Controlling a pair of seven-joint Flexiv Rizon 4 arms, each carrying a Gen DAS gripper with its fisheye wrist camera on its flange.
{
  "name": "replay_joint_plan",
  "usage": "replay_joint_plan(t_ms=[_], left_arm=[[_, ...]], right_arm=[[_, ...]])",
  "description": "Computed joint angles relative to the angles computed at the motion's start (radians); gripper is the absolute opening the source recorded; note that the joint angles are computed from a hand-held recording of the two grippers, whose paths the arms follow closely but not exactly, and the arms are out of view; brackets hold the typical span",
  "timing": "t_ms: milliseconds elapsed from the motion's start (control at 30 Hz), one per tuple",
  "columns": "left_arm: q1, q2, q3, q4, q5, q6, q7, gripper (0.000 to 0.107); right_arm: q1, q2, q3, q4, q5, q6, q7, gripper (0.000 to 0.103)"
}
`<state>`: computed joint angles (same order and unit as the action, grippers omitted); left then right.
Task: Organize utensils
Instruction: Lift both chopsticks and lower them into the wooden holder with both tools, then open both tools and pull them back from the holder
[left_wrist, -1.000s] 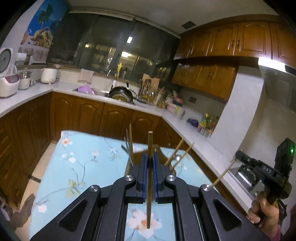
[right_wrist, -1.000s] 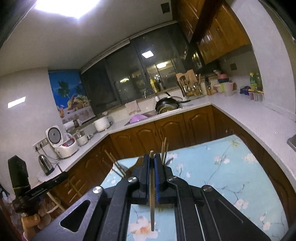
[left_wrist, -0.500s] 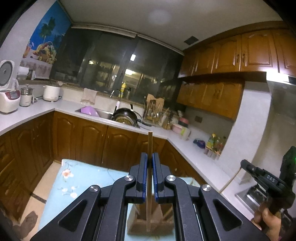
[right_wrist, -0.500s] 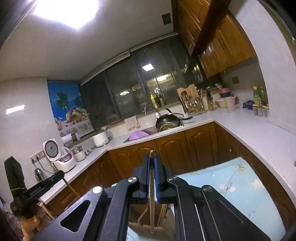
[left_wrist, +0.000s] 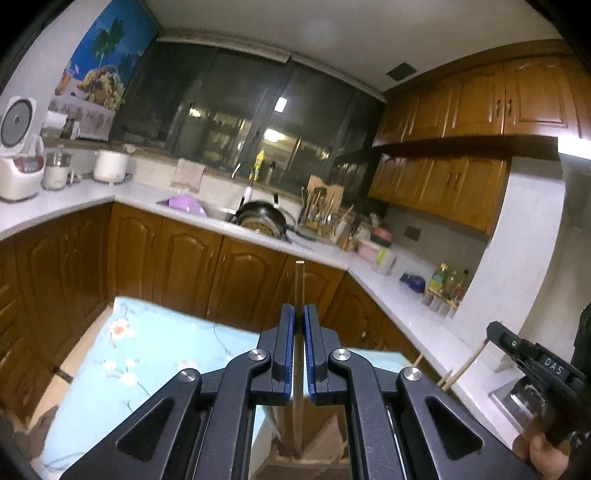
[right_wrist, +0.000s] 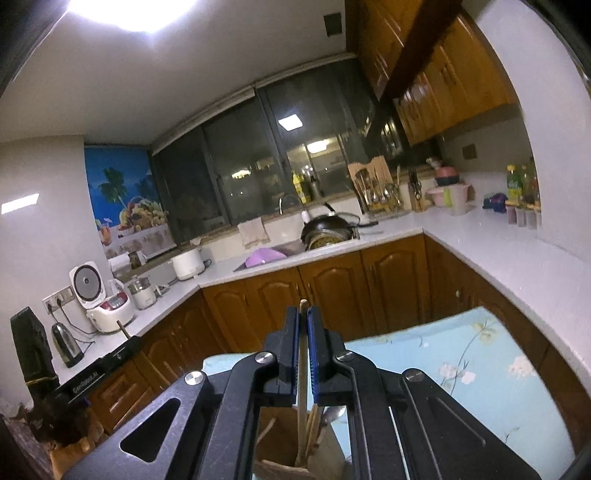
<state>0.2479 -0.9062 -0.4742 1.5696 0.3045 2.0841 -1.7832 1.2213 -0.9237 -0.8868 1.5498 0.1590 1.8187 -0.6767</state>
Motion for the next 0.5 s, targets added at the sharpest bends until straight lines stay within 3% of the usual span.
replay_joint_plan(t_ms=[233, 333, 400, 500], left_arm=[[0.012, -0.010, -0.016, 0.006, -0.022, -0.068, 0.032, 0.004], [0.051, -0.020, -0.076, 0.007, -0.015, -0.111, 0.064, 0.004], [0.043, -0.007, -0.072, 0.011, -0.039, -0.124, 0.094, 0.004], [0.055, -0.002, -0.093, 0.017, -0.064, -0.131, 0.123, 0.004]], right_arm=[[-0.053, -0.008, 0.094, -0.012, -0.030, -0.020, 0.013, 0.005], [-0.071, -0.011, 0.120, -0.012, -0.044, -0.028, 0.031, 0.005], [-0.098, 0.002, 0.161, -0.013, -0.060, -0.023, 0.035, 0.005], [-0.093, 0.004, 0.154, -0.012, -0.069, -0.032, 0.043, 0.005]])
